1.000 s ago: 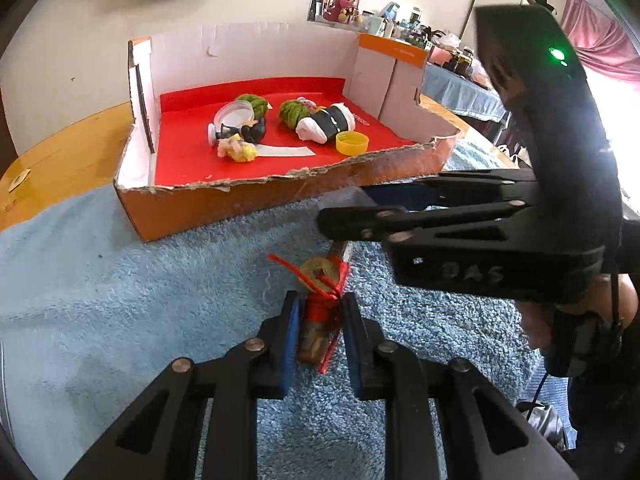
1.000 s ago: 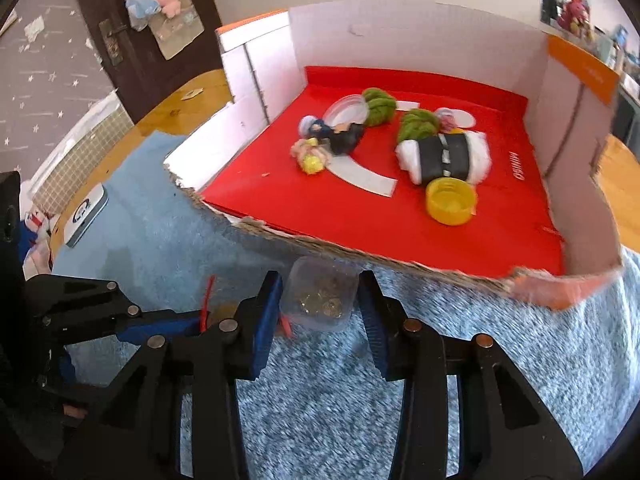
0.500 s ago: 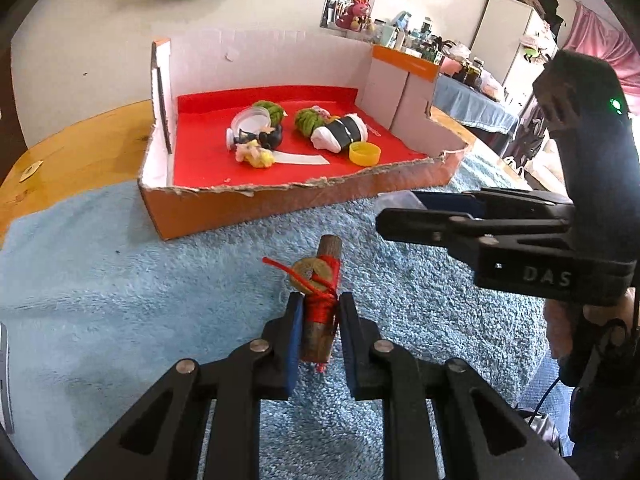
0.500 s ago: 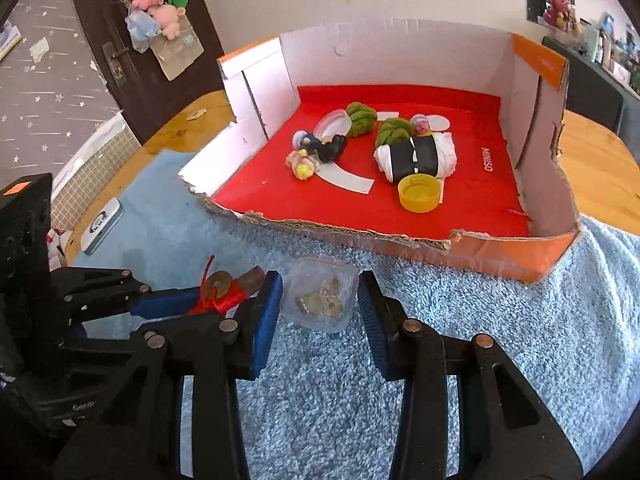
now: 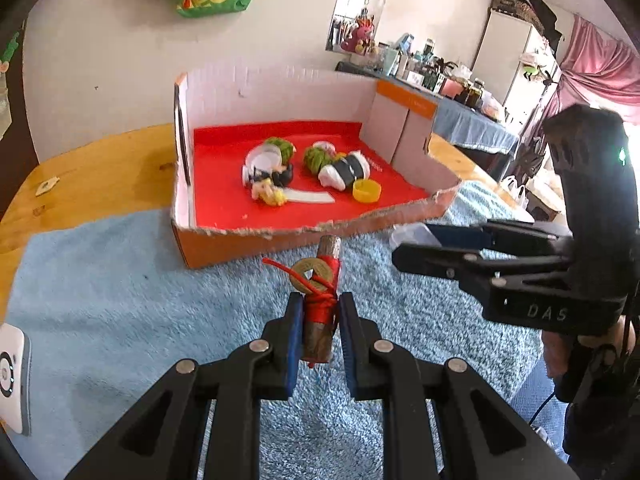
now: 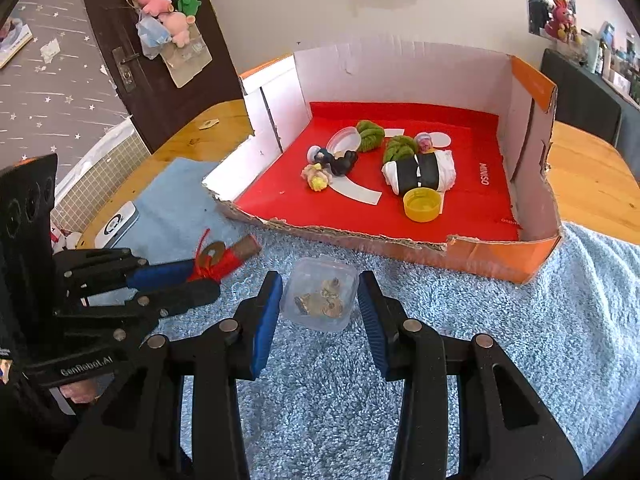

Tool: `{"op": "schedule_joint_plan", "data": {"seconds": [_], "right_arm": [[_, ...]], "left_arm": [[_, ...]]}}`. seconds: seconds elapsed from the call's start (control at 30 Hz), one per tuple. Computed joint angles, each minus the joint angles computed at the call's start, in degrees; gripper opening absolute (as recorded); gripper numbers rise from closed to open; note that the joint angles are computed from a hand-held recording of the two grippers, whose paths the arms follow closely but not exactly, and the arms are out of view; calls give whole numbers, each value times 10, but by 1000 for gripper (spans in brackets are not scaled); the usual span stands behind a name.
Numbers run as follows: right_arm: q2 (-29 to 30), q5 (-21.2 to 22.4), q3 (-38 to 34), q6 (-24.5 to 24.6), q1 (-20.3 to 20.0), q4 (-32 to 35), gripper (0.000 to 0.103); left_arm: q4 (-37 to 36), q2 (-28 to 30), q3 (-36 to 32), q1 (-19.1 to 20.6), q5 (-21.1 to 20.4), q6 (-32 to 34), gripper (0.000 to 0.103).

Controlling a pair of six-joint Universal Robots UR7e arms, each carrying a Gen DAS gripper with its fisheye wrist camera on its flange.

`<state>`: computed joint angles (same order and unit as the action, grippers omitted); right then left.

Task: Organize objects
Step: 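Carry the stick in the left tool while the right tool carries the container into the box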

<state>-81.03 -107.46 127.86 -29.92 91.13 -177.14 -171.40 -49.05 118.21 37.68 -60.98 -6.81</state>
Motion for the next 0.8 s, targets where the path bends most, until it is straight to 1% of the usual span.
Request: {"op": "schedule_joint_plan", "data": {"seconds": [0.3, 0.8], "right_arm": [[-12, 5, 4, -3, 5, -4, 38], [-16, 9, -6, -7, 14, -9, 38]], "left_arm": [[-12, 0, -12, -3, 7, 10, 18], [-19, 27, -60, 2, 22, 22, 18]]}}
